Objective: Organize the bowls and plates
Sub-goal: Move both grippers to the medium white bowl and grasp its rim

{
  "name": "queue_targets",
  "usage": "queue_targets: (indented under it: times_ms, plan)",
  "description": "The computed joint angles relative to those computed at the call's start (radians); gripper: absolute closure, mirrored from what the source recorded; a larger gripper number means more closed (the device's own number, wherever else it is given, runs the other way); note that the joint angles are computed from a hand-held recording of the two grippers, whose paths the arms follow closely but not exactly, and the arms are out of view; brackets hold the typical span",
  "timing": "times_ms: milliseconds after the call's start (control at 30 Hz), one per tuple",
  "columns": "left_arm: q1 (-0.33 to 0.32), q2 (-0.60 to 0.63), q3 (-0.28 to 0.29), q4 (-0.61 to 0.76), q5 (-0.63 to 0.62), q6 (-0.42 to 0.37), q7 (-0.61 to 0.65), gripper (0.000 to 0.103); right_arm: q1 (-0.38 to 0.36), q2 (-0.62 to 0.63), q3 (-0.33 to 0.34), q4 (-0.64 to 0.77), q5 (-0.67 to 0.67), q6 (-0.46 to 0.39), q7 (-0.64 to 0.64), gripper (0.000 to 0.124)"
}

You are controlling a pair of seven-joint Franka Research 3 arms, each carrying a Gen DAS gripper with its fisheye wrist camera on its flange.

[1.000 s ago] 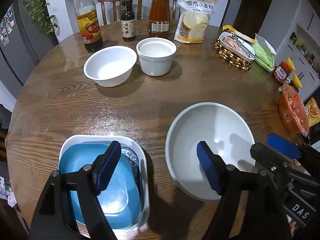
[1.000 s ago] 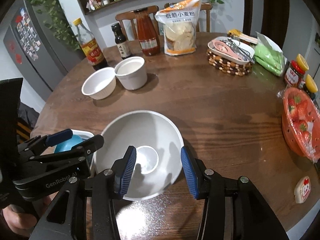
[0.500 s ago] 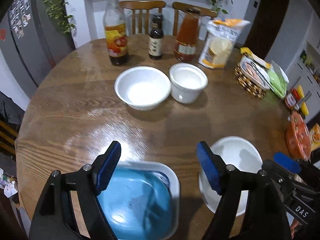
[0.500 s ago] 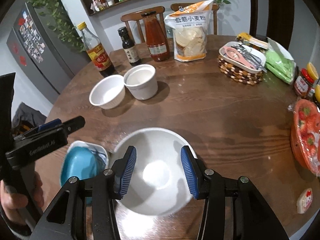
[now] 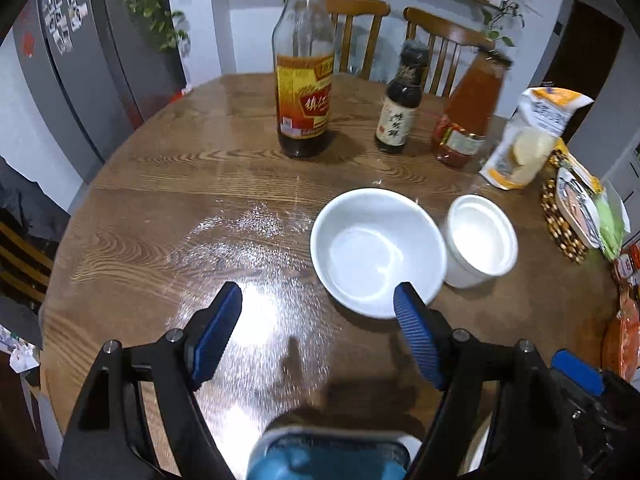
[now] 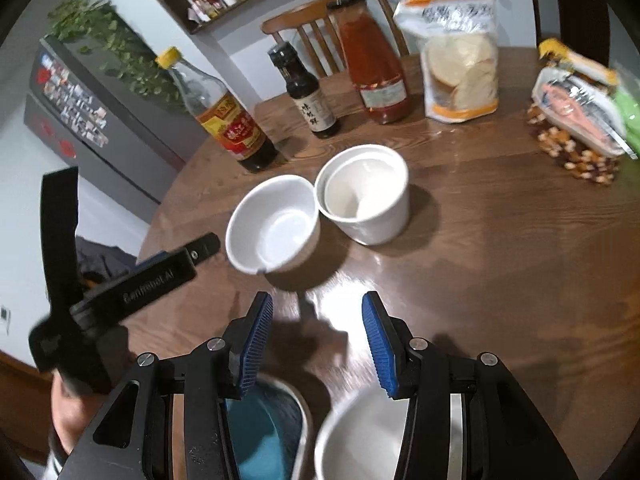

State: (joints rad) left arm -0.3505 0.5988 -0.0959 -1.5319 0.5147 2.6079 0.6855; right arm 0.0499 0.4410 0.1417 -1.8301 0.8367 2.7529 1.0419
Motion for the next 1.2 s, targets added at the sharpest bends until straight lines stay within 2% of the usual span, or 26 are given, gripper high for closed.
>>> queue_targets:
  times_ms: [233,433,633,700,833,900,1000,1200]
  plan:
    - [0.036,0.148,-0.022,0.182,-0.078,-0.063,0.115,0.025,0.020,0.179,-0.002,0.212,-0.059,-0.060,0.168,0.077]
    - [0.065,0.222,-0.041,0.267,-0.159,-0.082,0.215,0.027,0.021,0.268,0.011,0.317,-0.090,-0.082,0.278,0.077]
    - [0.078,0.280,-0.060,0.343,-0.228,-0.125,0.300,0.049,0.026,0.319,0.018,0.373,-0.130,-0.112,0.353,0.079]
    - [0.083,0.296,-0.065,0.363,-0.249,-0.140,0.327,0.065,0.030,0.332,0.018,0.389,-0.149,-0.118,0.362,0.090]
    - [0.086,0.306,-0.072,0.374,-0.276,-0.136,0.370,0.073,0.042,0.352,0.005,0.419,-0.195,-0.129,0.388,0.100]
    - [0.080,0.312,-0.069,0.383,-0.279,-0.132,0.384,0.083,0.051,0.357,-0.004,0.425,-0.222,-0.130,0.399,0.102]
    - [0.076,0.320,-0.071,0.396,-0.286,-0.137,0.410,0.091,0.068,0.357,-0.019,0.429,-0.263,-0.122,0.412,0.104]
    - [0.056,0.315,-0.058,0.390,-0.279,-0.127,0.416,0.091,0.081,0.313,-0.030,0.372,-0.316,-0.090,0.416,0.104]
